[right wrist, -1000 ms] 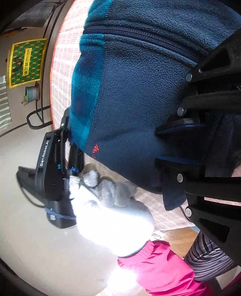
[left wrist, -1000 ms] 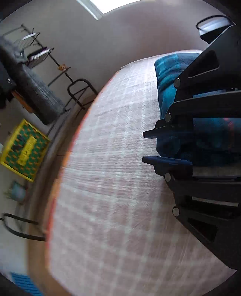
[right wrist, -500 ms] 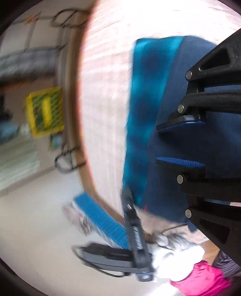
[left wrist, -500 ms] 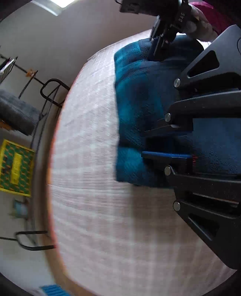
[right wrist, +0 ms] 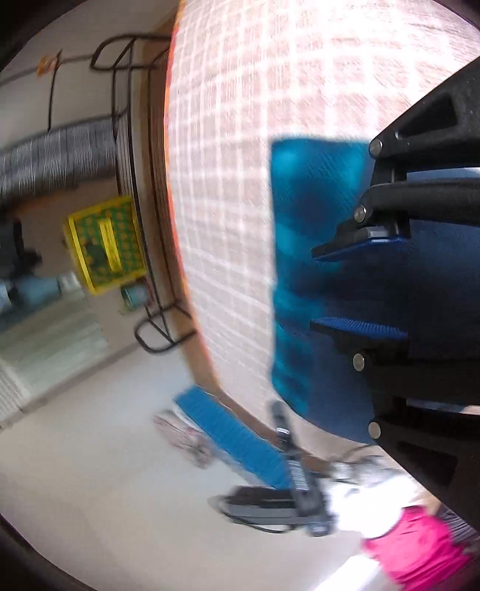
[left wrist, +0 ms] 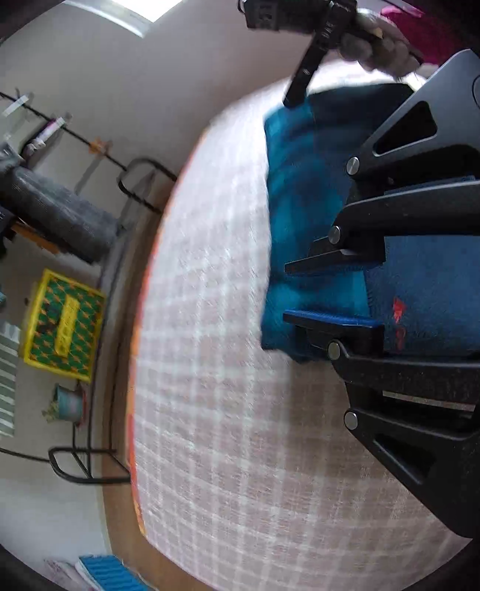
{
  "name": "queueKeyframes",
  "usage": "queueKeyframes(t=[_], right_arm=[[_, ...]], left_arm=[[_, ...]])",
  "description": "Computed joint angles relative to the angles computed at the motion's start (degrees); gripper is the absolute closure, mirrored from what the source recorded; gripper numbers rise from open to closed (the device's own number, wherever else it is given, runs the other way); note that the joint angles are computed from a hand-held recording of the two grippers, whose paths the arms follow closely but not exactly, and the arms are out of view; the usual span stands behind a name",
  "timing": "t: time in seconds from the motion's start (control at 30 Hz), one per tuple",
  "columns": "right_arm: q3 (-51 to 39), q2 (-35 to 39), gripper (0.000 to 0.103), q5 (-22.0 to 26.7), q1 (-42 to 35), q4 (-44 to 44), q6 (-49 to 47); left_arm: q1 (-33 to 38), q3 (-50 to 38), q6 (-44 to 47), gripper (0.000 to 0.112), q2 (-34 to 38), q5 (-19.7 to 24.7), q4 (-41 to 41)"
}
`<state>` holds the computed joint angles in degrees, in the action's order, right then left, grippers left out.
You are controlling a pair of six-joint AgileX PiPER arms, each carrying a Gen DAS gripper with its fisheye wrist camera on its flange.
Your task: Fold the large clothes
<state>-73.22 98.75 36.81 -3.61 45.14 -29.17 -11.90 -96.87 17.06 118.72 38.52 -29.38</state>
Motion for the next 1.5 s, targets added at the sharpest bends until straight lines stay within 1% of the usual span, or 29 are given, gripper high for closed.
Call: queueKeyframes(t=[0.03,0.07,0.13,0.17,0.2,0.23,0.27,0.33,0.4,0.43,0.5,0.53,0.6,0.63,0.73,0.77,0.8,0.83,0.9,1.03,1.1,1.13,1.17,1.2,1.23,1.27,1.3,1.4,1.5], right_arm=[[0.6,0.6,0.073,-0.5,-0.7,-2.0,1.9],[0.3,2.1,0.078,-0.5,-1.4,-2.6,3.1],[0.5,4.7,0.087,-0.3,-3.6,-0.1,2.4],[0.9,5.7,0.095,-0.1,-4.9,2.4,0.7],[0.7,6.4,0.097,0.6,-5.8,4.2,-0.5],[1.1,6.1,0.097,1.2,-6.4,4.7,-1.3],[0.4,6.0,0.097,1.2,-6.0,2.9,0.2],[0.6,3.5,0.093,0.6,-4.8,-2.0,3.4],[1.9,0.1,0.079,0.4,-4.4,-4.5,4.8],[2.3,-1.3,0.077,0.8,-4.2,-5.2,5.2],[5.6,-6.1,0.077,3.4,-4.7,-3.2,1.9],[7.4,-8.7,0.077,3.6,-3.7,-4.0,2.5],[11.2,-13.3,0.077,4.3,-2.6,-6.4,3.0],[13.2,-15.2,0.077,4.1,-1.9,-8.0,3.8],[17.8,-17.3,0.077,4.8,-0.5,-11.5,5.9],[19.7,-17.1,0.077,4.2,0.1,-13.4,7.7],[21.3,-16.9,0.077,3.5,0.1,-13.9,8.2],[22.8,-16.8,0.077,3.4,-0.8,-12.1,6.7],[23.8,-17.8,0.077,5.8,-3.0,-10.1,4.5],[23.7,-21.0,0.076,11.1,-6.2,-11.9,3.3],[24.7,-24.8,0.074,12.5,-10.1,-8.5,-1.2],[25.7,-27.1,0.073,12.0,-11.2,-7.2,-2.7],[26.1,-28.6,0.065,11.0,-12.1,-6.1,-4.3],[26.7,-30.1,0.043,9.0,-12.9,-4.8,-6.5],[27.3,-30.5,0.030,6.9,-13.4,-2.8,-9.1],[27.7,-30.8,0.011,6.0,-14.3,-0.6,-11.7],[27.3,-29.9,0.005,5.4,-14.8,1.3,-13.3],[24.2,-24.4,0.006,6.8,-16.4,4.1,-14.4],[20.2,-16.5,0.006,10.9,-18.2,6.4,-14.3]], left_arm=[[-0.3,-1.0,-2.2,0.097,1.7,-0.4,2.4],[-0.5,-1.0,-2.8,0.097,2.6,-0.9,2.5],[0.8,0.0,0.7,0.096,4.6,-1.7,-2.4],[1.0,0.4,1.8,0.094,4.6,-1.9,-3.3],[0.9,-0.3,0.8,0.092,4.4,-1.3,-2.1],[0.7,-1.3,-0.5,0.092,4.5,-0.5,-0.3],[0.8,-1.5,-1.1,0.092,3.8,-0.1,0.0],[1.2,-0.5,-2.5,0.092,1.3,0.2,0.4],[1.6,2.6,-0.5,0.092,-2.8,0.2,-1.4],[1.7,4.8,0.7,0.092,-5.1,0.1,-2.7],[1.7,9.9,4.0,0.092,-10.0,0.3,-6.1],[1.4,12.3,5.2,0.092,-12.0,0.2,-6.9],[0.0,17.6,6.3,0.092,-16.0,-1.6,-5.4],[-0.8,19.7,5.2,0.092,-16.9,-2.4,-2.9],[-0.5,23.0,3.2,0.092,-15.1,-1.8,-0.5],[0.3,24.2,5.4,0.087,-14.4,-1.9,-2.6],[1.1,25.8,8.5,0.086,-14.4,-2.7,-5.9],[1.8,26.5,9.3,0.085,-14.7,-2.5,-7.6],[2.3,26.3,7.0,0.085,-15.7,-0.3,-6.9],[3.7,30.0,9.2,0.083,-20.0,1.2,-7.4],[6.8,30.1,11.3,0.081,-21.9,3.7,-11.8],[8.7,30.1,13.7,0.079,-22.2,4.8,-15.0],[11.2,29.7,15.8,0.066,-22.3,6.4,-19.3],[13.2,28.9,16.8,0.049,-21.5,8.4,-22.6],[15.3,28.0,18.0,0.042,-20.2,11.0,-26.3],[16.6,27.1,18.4,0.037,-18.9,12.8,-28.6],[18.6,25.9,18.9,0.037,-16.5,15.8,-32.5],[20.1,18.4,15.8,0.036,-8.3,23.2,-35.0],[20.3,13.7,13.1,0.036,-2.7,26.3,-35.9]])
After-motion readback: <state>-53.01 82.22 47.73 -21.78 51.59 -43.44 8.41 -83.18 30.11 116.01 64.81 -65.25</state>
